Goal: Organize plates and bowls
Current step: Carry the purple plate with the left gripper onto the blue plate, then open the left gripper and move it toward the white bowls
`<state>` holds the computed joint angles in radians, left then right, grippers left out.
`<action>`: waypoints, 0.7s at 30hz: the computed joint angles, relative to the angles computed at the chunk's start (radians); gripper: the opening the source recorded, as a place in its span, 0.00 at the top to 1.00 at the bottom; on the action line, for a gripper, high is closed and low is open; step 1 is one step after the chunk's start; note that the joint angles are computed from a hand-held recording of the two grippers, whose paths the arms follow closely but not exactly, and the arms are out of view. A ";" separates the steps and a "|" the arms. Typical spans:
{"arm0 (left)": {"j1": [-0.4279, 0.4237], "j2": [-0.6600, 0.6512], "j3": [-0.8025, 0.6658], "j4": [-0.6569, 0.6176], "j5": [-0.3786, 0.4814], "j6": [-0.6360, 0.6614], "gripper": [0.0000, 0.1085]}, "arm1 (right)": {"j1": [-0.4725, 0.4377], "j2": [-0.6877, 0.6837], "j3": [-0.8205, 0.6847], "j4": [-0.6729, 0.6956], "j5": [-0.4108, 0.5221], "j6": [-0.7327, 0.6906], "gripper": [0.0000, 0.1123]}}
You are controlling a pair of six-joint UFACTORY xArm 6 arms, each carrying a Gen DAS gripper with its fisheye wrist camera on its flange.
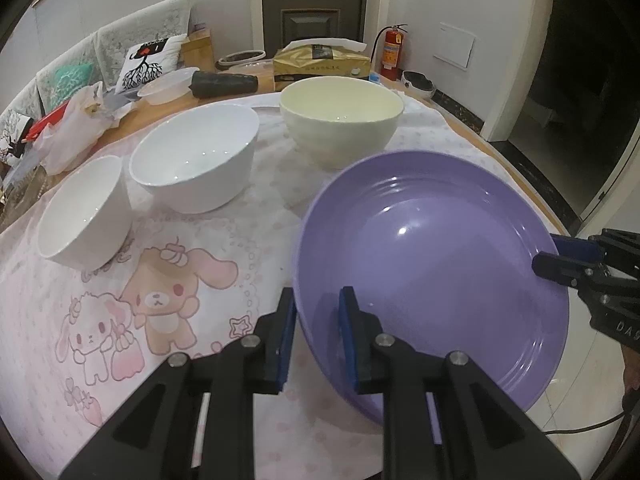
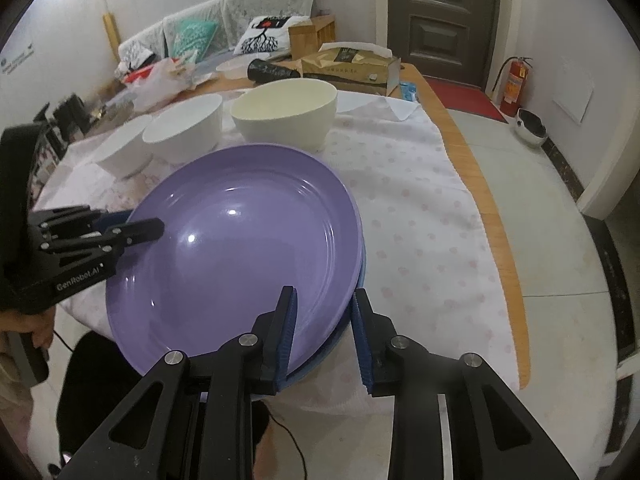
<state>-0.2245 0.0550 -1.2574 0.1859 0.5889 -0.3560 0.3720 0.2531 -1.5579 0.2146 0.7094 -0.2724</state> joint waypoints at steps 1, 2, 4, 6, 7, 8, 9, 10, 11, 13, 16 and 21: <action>0.000 0.000 0.000 -0.004 -0.001 0.002 0.84 | 0.001 0.003 -0.008 -0.019 0.014 0.013 0.78; 0.000 0.000 0.000 -0.005 -0.003 0.002 0.84 | 0.002 0.007 -0.015 -0.026 0.026 0.018 0.77; 0.001 0.000 0.002 -0.007 -0.008 0.001 0.83 | 0.005 0.012 -0.028 -0.045 0.044 0.028 0.75; 0.002 0.000 0.004 -0.012 -0.013 0.004 0.83 | 0.012 0.020 -0.047 -0.081 0.067 0.044 0.73; 0.003 0.000 0.006 -0.015 -0.015 0.005 0.82 | 0.017 0.026 -0.059 -0.104 0.082 0.051 0.71; 0.003 0.000 0.006 -0.021 -0.018 0.010 0.82 | 0.020 0.031 -0.067 -0.118 0.093 0.054 0.70; 0.004 0.000 0.007 -0.028 -0.021 0.016 0.82 | 0.025 0.036 -0.076 -0.143 0.106 0.061 0.69; 0.006 0.001 0.007 -0.036 -0.024 0.021 0.82 | 0.028 0.039 -0.082 -0.159 0.112 0.066 0.69; 0.007 -0.001 0.010 -0.045 -0.028 0.027 0.82 | 0.030 0.041 -0.087 -0.171 0.118 0.071 0.69; 0.010 -0.002 0.014 -0.064 -0.036 0.036 0.82 | 0.030 0.048 -0.104 -0.169 0.139 0.080 0.67; 0.016 -0.010 0.022 -0.078 -0.048 0.044 0.82 | 0.029 0.070 -0.147 -0.157 0.187 0.089 0.63; 0.028 -0.019 0.029 -0.102 -0.062 0.060 0.82 | 0.041 0.086 -0.179 -0.206 0.219 0.108 0.50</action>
